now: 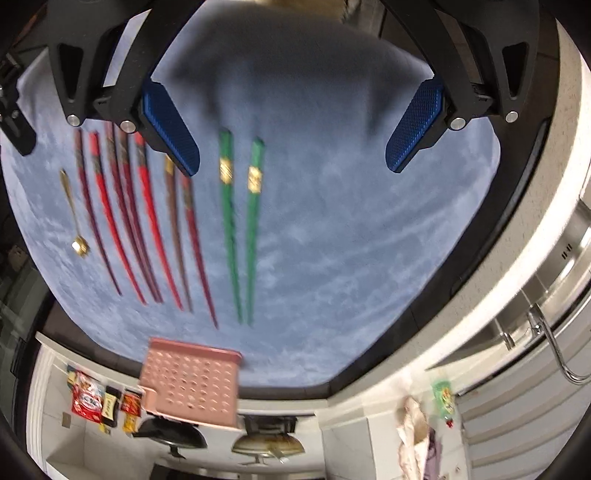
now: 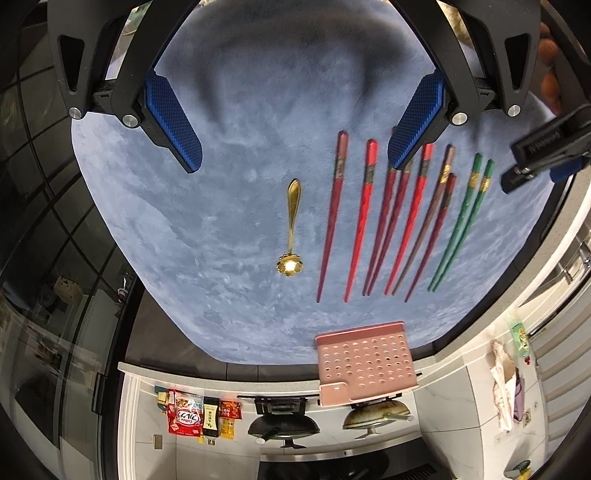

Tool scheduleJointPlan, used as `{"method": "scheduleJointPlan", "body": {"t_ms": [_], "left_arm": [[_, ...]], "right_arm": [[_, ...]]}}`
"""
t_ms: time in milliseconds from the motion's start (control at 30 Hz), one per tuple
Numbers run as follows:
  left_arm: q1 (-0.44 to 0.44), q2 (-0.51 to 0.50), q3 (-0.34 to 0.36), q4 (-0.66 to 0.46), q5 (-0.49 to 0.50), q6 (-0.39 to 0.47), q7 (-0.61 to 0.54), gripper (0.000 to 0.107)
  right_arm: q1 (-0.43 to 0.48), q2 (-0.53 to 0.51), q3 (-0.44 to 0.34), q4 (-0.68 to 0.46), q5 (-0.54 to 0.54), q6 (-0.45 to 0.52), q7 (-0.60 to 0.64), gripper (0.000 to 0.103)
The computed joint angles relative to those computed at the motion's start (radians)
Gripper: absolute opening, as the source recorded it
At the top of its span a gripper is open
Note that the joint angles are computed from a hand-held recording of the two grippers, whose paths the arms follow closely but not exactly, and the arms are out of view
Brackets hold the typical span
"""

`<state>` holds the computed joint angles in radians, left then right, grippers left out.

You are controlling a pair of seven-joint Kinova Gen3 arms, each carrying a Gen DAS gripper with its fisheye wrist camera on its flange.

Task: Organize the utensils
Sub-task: 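Lower the left tool onto a green chopstick while the right tool lowers onto the gold spoon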

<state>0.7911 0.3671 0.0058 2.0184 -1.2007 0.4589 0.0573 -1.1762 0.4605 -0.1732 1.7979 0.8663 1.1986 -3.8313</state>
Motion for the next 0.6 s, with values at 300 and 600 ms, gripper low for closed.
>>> {"method": "scheduleJointPlan", "body": {"t_ms": [300,600], "left_arm": [[-0.053,0.082,-0.031,-0.075,0.153,-0.044,-0.187,0.096],[-0.024,0.132,-0.091,-0.120,0.284,-0.061,-0.347,0.096]], "right_arm": [[0.065,0.002,0.019,0.023,0.007,-0.088,0.045,0.095],[0.115,0.009,0.045,0.040,0.009,-0.175,0.086,0.088]]}}
